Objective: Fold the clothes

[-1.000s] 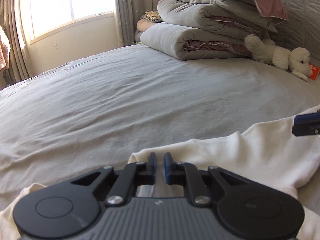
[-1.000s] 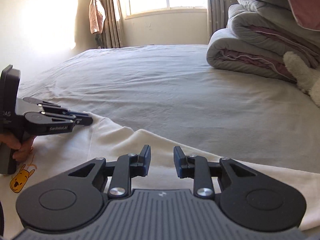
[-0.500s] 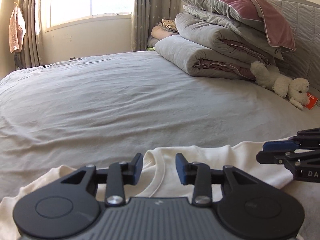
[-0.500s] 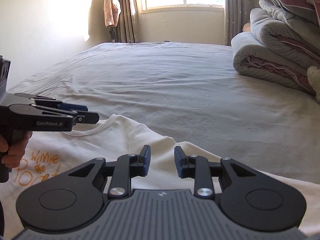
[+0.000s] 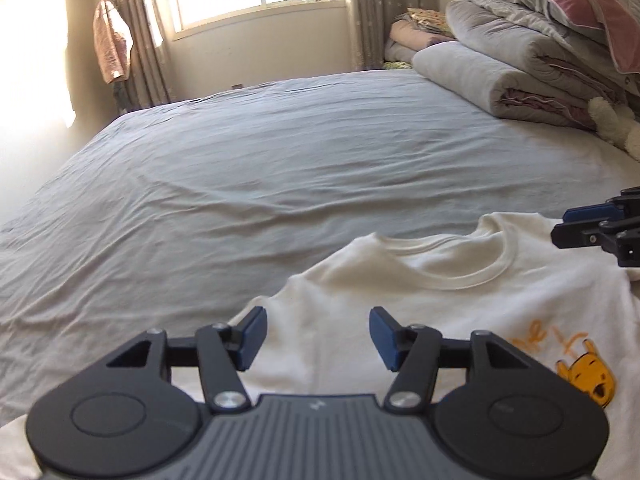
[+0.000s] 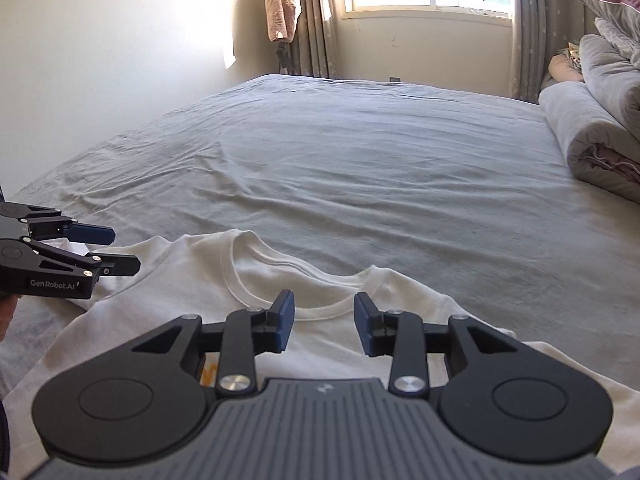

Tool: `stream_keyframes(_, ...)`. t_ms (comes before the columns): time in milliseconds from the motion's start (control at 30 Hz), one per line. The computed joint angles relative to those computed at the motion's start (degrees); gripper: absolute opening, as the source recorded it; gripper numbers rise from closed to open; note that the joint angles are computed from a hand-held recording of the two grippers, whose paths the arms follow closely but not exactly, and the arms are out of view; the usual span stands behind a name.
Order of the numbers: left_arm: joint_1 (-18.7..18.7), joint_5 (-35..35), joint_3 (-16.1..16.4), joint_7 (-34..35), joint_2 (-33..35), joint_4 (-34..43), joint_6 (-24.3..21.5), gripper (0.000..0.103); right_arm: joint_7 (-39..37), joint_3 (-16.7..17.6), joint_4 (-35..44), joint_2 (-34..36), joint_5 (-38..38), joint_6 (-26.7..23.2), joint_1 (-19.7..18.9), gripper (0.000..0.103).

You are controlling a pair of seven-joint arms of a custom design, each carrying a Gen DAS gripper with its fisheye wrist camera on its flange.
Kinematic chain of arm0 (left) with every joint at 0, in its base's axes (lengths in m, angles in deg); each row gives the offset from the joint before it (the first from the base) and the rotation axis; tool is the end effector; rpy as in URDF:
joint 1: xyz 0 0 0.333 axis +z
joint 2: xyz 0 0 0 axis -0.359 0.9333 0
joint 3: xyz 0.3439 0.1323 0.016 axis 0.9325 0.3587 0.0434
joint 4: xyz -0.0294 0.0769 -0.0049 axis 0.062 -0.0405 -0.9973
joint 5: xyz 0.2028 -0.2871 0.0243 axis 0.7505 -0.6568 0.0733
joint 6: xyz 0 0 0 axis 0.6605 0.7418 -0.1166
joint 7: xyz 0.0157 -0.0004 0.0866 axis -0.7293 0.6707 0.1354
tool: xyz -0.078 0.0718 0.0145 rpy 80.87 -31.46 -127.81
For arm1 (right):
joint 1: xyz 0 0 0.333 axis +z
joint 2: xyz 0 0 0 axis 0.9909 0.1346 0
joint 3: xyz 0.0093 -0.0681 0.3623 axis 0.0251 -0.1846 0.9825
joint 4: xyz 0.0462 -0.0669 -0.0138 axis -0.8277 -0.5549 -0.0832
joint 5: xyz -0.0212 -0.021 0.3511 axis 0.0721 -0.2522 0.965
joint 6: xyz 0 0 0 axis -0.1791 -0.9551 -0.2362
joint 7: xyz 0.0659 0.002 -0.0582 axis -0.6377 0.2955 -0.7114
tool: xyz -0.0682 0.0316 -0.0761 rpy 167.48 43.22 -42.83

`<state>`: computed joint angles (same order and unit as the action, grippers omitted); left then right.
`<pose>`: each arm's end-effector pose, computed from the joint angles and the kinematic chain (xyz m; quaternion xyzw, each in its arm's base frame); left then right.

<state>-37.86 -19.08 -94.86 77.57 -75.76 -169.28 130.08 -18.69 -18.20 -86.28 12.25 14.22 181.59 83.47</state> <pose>0.5606 -0.2584 0.5198 -0.6842 0.5911 -0.2179 0.3674 0.6889 0.0861 0.5264 -0.8072 0.3614 -0.1410 0.4449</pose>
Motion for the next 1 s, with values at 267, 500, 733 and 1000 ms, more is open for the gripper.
stream_keyframes(267, 4.0, -1.3, -0.5, -6.9, -9.6, -10.9, -7.2, 0.063, 2.4, 1.9, 2.6, 1.7, -3.0, -0.5, 4.3, 0.038)
stream_keyframes(500, 10.5, 3.0, 0.6, -2.8, -15.3, -19.4, -2.6, 0.064, 2.1, 3.2, 7.8, 4.9, -8.3, -5.1, 7.1, 0.043)
stream_keyframes(733, 15.8, 6.2, 1.4, -2.2, -17.8, -25.4, 2.3, 0.064, 4.4, 3.9, 17.0, 11.2, -14.9, -9.7, 10.1, 0.05)
stream_keyframes(1000, 19.3, 7.0, 1.4, -9.6, -19.2, -29.6, 10.5, 0.034, 3.6, 4.1, 20.1, 15.2, -22.7, -8.5, 13.4, 0.041)
